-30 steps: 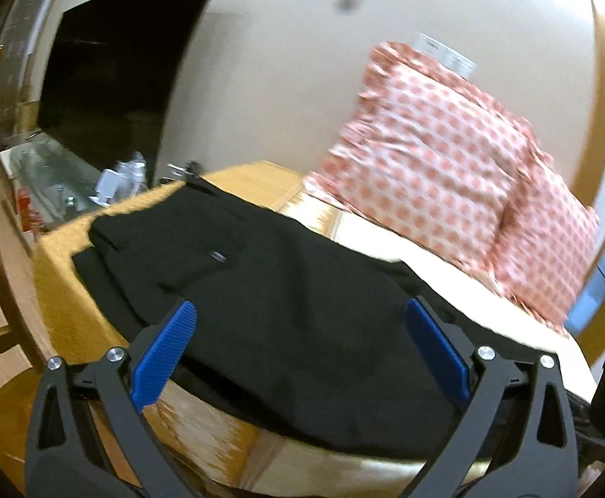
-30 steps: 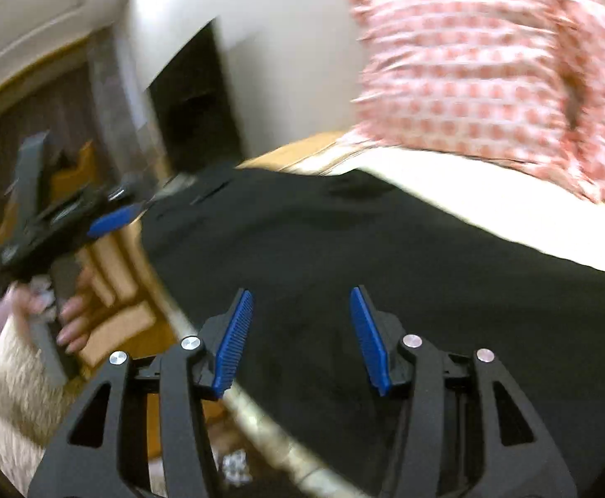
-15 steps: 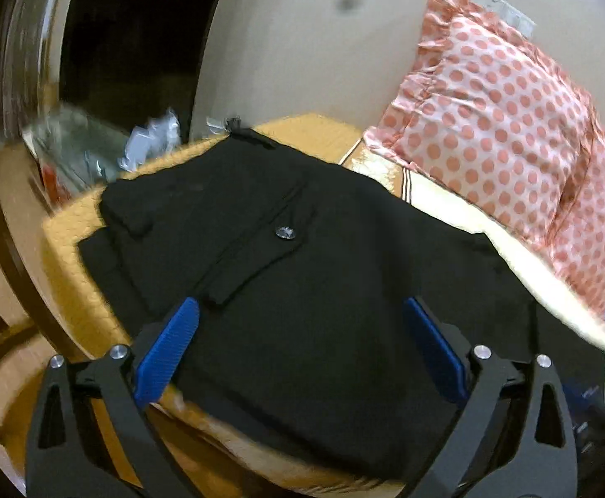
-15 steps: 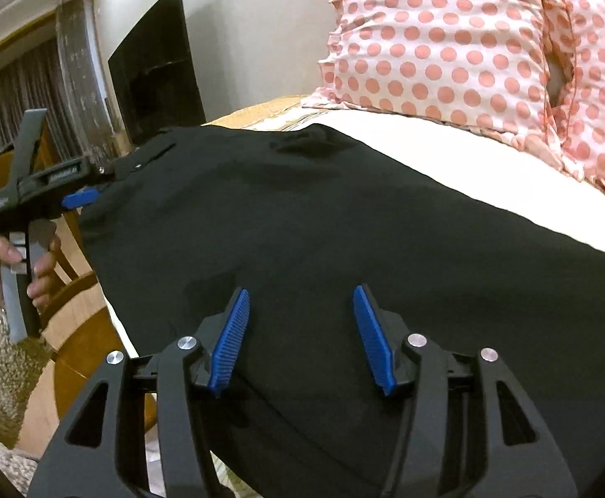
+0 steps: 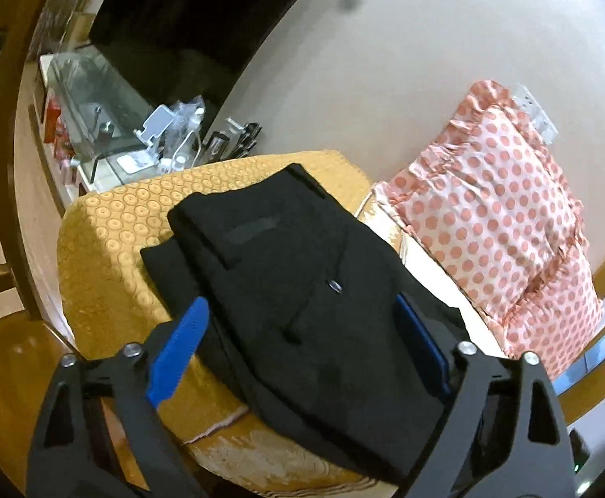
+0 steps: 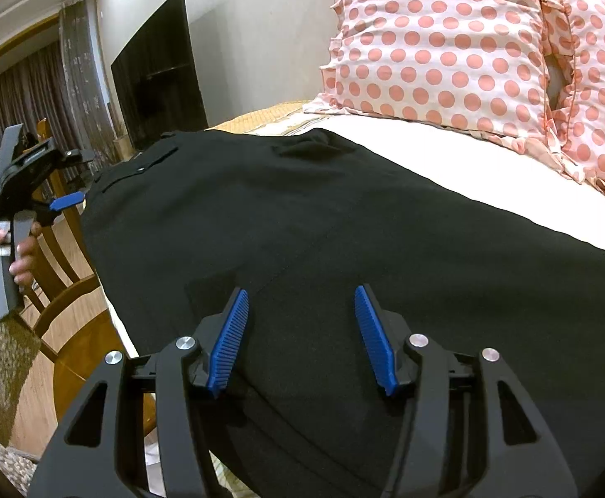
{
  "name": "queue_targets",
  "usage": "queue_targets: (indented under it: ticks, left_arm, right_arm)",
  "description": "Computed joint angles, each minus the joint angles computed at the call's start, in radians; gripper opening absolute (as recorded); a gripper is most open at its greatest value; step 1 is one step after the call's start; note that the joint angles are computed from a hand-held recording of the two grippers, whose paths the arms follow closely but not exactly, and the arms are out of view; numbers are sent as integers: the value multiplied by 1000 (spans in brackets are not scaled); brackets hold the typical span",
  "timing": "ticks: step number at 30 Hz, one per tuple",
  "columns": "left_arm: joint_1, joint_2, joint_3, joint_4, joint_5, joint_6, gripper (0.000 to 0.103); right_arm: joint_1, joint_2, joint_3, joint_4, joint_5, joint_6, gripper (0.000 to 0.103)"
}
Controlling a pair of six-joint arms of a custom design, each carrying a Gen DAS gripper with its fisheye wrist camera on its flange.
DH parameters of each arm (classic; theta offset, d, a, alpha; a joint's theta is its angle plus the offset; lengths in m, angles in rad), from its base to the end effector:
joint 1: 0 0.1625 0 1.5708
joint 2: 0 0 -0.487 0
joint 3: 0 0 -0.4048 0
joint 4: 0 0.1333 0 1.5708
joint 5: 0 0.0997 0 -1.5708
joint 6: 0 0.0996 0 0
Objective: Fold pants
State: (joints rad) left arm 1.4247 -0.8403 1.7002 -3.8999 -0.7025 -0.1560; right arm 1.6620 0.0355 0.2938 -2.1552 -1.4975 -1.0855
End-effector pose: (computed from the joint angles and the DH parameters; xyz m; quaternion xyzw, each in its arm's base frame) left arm 0.1105 -0.6866 0.3111 -0.2853 0.6718 -0.6482 0.2171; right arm 0.2303 -0.9744 -0.0566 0.5540 -0.8220 0.1291 0.0287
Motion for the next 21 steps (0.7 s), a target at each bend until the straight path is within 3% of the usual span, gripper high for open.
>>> queue_targets:
  ticks: [3,6,8,11,12,14,18,21]
  left_arm:
    - [23,-16,1,84,-41,-112,72]
    - [22,-11,6,67,-34,-119,66]
    - [23,-11,8,71,-25,-135,55]
    - [30,-24,22,113,-4,-201,11]
    - [37,-28,38,95,-27,-226,7]
    - [39,-32,61,68,-46,-245,4]
    - [11,-22,83,29,13,-204,4]
    - [15,-23,101,-1,-8,-209,4]
  right_arm:
    - [0,2,-3,2,-1,0,56]
    - [0,0,1,0,-1,0,56]
    - [0,-1,1,1,-1,0,56]
    - [0,0,1,0,-1,0,56]
    - [0,0,1,1,-1,0,56]
    - [0,-1,1,1,-1,-1,56]
    - [0,0,0,1,0,0,56]
    - [-1,-1,2,-1,1,-1,56]
